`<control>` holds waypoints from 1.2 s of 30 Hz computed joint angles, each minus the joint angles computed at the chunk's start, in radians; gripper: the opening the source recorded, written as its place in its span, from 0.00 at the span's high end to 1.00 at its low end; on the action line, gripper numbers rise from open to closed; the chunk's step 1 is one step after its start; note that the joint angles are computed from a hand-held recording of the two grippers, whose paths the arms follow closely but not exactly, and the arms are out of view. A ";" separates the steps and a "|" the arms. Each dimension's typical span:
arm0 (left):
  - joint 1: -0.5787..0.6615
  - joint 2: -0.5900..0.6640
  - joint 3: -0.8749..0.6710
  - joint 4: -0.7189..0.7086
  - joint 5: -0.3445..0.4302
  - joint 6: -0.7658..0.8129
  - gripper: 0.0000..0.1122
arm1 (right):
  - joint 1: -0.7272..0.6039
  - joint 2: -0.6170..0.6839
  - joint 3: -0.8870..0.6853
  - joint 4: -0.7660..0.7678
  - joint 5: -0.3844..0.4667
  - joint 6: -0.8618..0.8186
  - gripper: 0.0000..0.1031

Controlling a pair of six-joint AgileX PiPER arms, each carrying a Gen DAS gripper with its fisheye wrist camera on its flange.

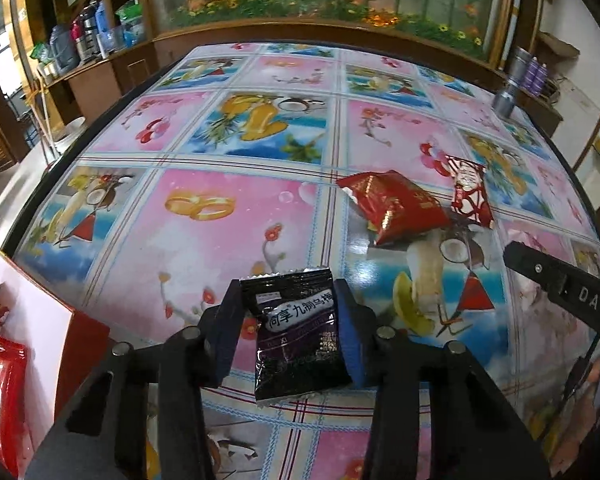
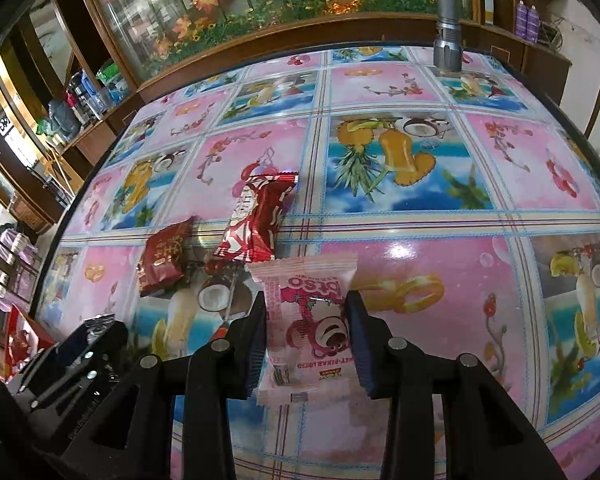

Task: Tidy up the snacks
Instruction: 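Grasp the black packet with the left tool while the right tool grasps the pink-and-white packet, then carry both packets over the tray and open both tools to drop them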

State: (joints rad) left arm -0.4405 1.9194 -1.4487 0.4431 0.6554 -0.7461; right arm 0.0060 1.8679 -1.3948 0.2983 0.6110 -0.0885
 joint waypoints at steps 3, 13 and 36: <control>-0.002 -0.018 0.021 -0.026 -0.023 0.036 0.64 | -0.012 -0.001 -0.001 0.038 0.005 -0.023 0.63; -0.129 -0.242 0.193 0.292 -0.028 -0.162 0.64 | -0.091 -0.062 0.058 0.421 0.006 -0.343 0.63; -0.200 -0.779 0.487 0.438 0.063 -0.223 0.64 | 0.068 -0.690 0.621 0.595 -0.478 -0.619 0.63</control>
State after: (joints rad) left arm -0.6403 1.1407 -0.9619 0.8815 0.7185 -0.9686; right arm 0.0739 1.1784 -0.7741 0.8936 0.1330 -0.7073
